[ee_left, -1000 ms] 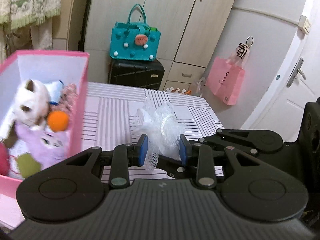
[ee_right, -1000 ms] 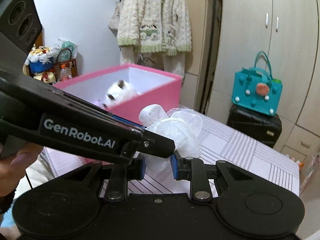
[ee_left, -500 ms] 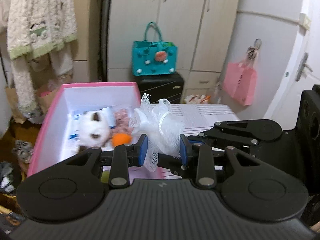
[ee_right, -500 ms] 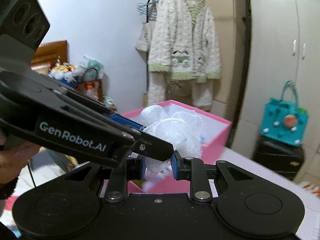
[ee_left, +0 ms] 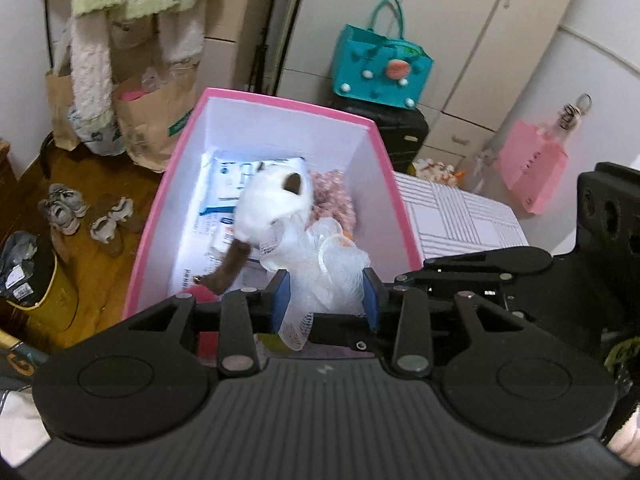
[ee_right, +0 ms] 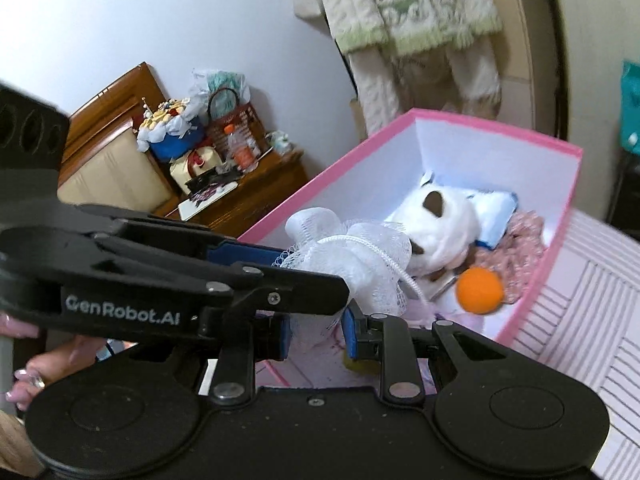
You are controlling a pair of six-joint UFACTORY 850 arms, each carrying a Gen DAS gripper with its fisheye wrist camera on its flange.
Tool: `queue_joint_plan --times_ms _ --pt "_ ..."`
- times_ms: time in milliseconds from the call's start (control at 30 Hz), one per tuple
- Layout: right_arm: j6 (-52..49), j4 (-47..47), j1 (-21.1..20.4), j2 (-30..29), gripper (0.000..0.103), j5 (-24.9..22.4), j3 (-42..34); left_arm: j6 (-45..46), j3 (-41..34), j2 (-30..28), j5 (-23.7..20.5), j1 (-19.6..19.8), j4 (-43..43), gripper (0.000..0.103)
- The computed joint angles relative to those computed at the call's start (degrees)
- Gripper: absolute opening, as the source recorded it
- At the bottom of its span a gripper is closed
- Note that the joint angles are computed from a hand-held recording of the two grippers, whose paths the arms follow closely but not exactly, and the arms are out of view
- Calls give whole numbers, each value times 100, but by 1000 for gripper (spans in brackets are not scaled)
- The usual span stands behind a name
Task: Organize soft objects
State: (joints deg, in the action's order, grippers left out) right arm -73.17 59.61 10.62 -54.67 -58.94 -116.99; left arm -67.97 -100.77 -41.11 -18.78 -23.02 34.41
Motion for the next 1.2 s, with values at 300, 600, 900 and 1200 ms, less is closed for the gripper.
queue_joint_plan --times_ms 300,600,900,1200 --pt "-27 -190 56 14 50 316 -19 -1370 188 93 -528 -52 1353 64" --pt "-1304 461 -196 898 60 869 1078 -1617 246 197 -583 -145 1703 83" --pt "-1326 602 -416 1319 65 1115 1673 -794 -451 -105 -1922 -421 1327 99" --pt "-1578 972 -396 2283 97 2778 2937 27 -975 -329 -2845 -678 850 99"
